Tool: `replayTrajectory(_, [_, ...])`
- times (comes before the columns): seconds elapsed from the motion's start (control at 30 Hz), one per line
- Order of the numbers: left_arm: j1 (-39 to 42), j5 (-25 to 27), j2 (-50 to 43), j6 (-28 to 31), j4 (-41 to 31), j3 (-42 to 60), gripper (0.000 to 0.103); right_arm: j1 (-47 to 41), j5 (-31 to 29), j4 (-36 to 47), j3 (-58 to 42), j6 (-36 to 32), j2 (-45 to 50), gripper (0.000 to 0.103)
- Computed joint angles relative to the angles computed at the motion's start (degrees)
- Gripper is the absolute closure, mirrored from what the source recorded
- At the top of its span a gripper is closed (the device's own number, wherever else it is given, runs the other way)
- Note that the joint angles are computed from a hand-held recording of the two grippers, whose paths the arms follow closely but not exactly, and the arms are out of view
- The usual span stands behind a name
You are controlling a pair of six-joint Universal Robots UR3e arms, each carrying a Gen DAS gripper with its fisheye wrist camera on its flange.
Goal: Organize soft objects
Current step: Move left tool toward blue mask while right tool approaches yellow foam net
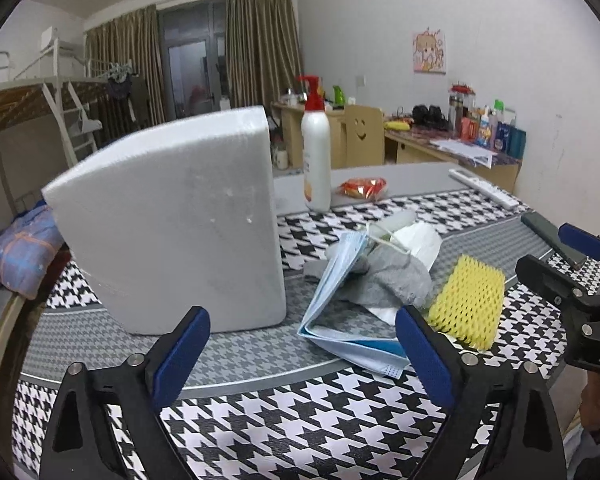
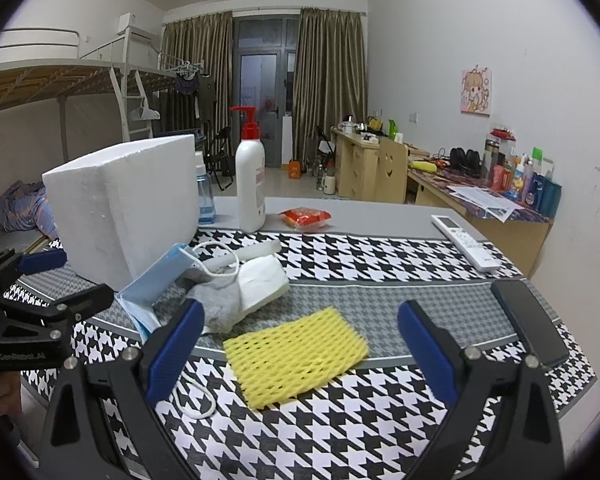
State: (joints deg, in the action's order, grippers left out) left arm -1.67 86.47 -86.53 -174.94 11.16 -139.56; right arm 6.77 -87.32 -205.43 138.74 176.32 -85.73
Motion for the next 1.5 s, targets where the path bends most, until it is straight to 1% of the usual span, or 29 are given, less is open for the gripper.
replayTrajectory(0.17, [-0.3,0.6,-2.2,-0.9,-2.0,2.4,0.011,-0.3,0.0,1.2,-1.4,0.2,1.4,0.004])
replayTrajectory(0.33, [-0.4,-0.3,-3.5,-0.9,-4.9,4.4,0.018,-0.6,0.1,2.2,-2.3,0.2,2.5,0.004])
replayTrajectory(0.37, [-0.3,-0.5,-4.1,-1.1,-5.5,4.9,0.022,-0.8,0.3,2.4,-2.4,0.3,2.6,0.004])
replayTrajectory(0.43, [0.0,-1.0,-4.8,-1.3,-6.9,5.8,0.026,-1.3,0.9,3.2,-2.8,0.3,2.7,0.004])
replayTrajectory(0.57, [0.5,-1.9,-6.3,-1.6,-10.2,8.1,0.038,-1.8,1.3,4.0,-3.7,0.0,3.4,0.004])
replayTrajectory(0.67, [1.0,-3.0,-6.4,-1.9,-12.1,8.9,0.042,-2.2,1.9,4.5,-4.1,-0.1,3.9,0.004])
replayTrajectory(0.7, [1.1,-3.1,-6.5,-1.9,-12.3,9.1,0.046,-2.3,2.0,4.7,-4.4,-0.2,4.1,0.004])
replayTrajectory(0.77, [1.3,-3.4,-6.5,-1.8,-12.8,9.1,0.048,-2.2,1.8,5.0,-4.9,-0.2,4.5,0.004])
replayTrajectory(0.83, [1.4,-3.2,-6.7,-2.0,-12.7,9.1,0.049,-2.4,2.0,5.8,-5.4,-0.2,4.8,0.004])
replayTrajectory(0.9, [1.5,-2.6,-6.7,-2.1,-12.5,8.9,0.056,-2.5,1.9,6.8,-6.1,-0.2,5.1,0.004])
replayTrajectory(0.97, [1.3,-3.3,-7.2,-2.1,-13.5,9.7,0.06,-2.7,2.0,7.4,-6.5,-0.3,5.3,0.004])
replayTrajectory(1.07, [1.4,-3.9,-7.8,-1.8,-14.7,10.3,0.062,-2.6,1.6,7.8,-6.9,-0.3,5.7,0.004])
replayTrajectory(1.13, [1.5,-4.2,-8.1,-1.5,-15.1,10.5,0.066,-2.6,1.5,8.8,-7.4,-0.2,5.9,0.004])
replayTrajectory(1.23, [0.5,-2.8,-9.4,-1.5,-14.7,11.4,0.07,-2.8,1.6,10.8,-8.2,0.2,5.9,0.004])
replayTrajectory(1.3, [0.5,-3.1,-9.9,-1.3,-15.3,12.0,0.073,-2.8,1.6,12.1,-8.9,0.1,6.1,0.004])
replayTrajectory(1.33, [0.6,-3.3,-10.1,-1.3,-15.6,12.2,0.074,-2.8,1.5,12.8,-9.3,0.0,6.2,0.005])
replayTrajectory(1.4, [0.7,-3.3,-10.2,-1.2,-15.8,12.3,0.078,-2.9,1.5,14.3,-9.9,0.0,6.4,0.01])
replayTrajectory(1.5, [0.7,-3.4,-10.6,-1.1,-15.5,12.7,0.081,-3.2,1.6,16.8,-11.1,0.2,6.8,0.012])
